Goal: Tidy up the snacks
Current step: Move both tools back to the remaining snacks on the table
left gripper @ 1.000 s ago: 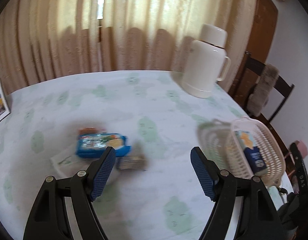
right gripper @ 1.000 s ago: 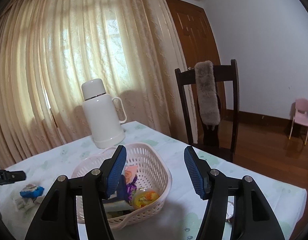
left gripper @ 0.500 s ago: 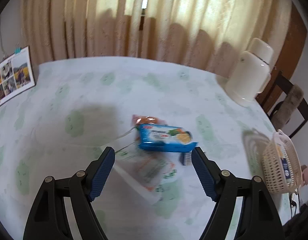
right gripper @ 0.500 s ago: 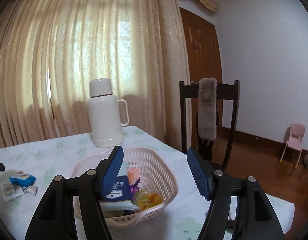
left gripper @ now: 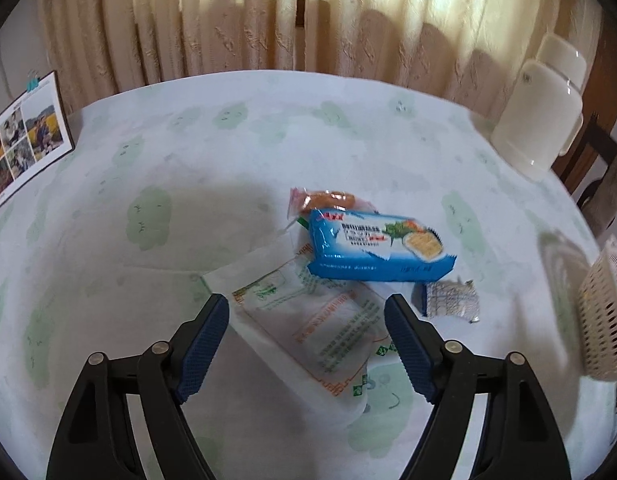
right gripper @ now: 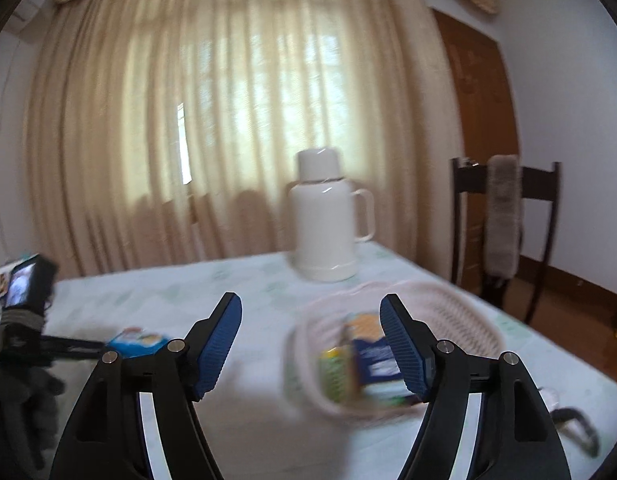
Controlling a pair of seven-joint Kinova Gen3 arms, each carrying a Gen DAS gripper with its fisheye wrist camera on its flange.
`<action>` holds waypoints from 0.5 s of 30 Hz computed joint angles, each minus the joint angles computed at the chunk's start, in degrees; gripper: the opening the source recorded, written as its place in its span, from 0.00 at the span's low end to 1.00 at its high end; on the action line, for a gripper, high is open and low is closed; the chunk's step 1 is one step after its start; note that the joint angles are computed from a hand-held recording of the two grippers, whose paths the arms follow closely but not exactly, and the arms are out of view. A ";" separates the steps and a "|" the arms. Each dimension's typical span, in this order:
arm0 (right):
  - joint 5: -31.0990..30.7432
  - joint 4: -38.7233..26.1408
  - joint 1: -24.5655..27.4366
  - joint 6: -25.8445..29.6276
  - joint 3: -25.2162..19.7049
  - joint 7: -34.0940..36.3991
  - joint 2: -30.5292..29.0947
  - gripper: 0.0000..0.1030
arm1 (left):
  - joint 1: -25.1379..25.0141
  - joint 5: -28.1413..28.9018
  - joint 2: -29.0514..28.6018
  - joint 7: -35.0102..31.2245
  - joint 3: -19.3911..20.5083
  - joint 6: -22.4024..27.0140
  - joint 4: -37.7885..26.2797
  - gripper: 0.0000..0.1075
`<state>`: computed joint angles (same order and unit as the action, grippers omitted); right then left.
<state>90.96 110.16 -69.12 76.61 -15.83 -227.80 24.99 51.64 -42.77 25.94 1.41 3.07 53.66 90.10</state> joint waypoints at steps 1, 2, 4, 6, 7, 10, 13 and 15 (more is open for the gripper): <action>0.01 -0.62 0.48 -1.67 -0.26 1.43 0.41 0.70 | -0.09 0.19 0.52 -0.53 0.13 0.47 -0.44 0.74; 0.10 -0.71 0.74 -2.72 -0.26 2.14 0.48 0.70 | 0.03 0.05 0.72 -0.51 0.02 0.48 -0.43 0.75; 0.35 -1.04 0.42 -3.30 -0.11 3.41 0.89 0.70 | 0.48 -0.36 0.92 -0.27 -0.25 1.04 -0.53 0.78; 0.63 -0.92 -0.05 -3.17 0.05 3.50 1.09 0.70 | 0.36 -0.02 0.69 -0.45 -0.08 1.15 -0.20 0.78; 0.68 -0.88 0.02 -3.59 0.03 3.50 1.04 0.70 | 0.05 0.44 0.52 -0.63 0.10 0.89 0.04 0.78; 0.71 -0.33 0.39 -4.76 -0.04 2.98 0.59 0.70 | -0.27 1.06 -0.63 0.10 0.16 -0.25 2.39 0.79; 1.04 0.47 0.71 -5.11 -0.13 1.92 0.02 0.70 | 0.23 0.26 -2.14 2.68 0.05 -0.31 5.35 0.80; 1.34 0.83 1.24 -5.76 -0.24 1.66 -0.38 0.70 | 0.37 -0.61 -3.61 5.03 0.30 -0.82 7.98 0.80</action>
<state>92.30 110.99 -67.88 70.85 -16.07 -226.14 24.62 52.01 -43.38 22.33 6.44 3.37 52.84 98.08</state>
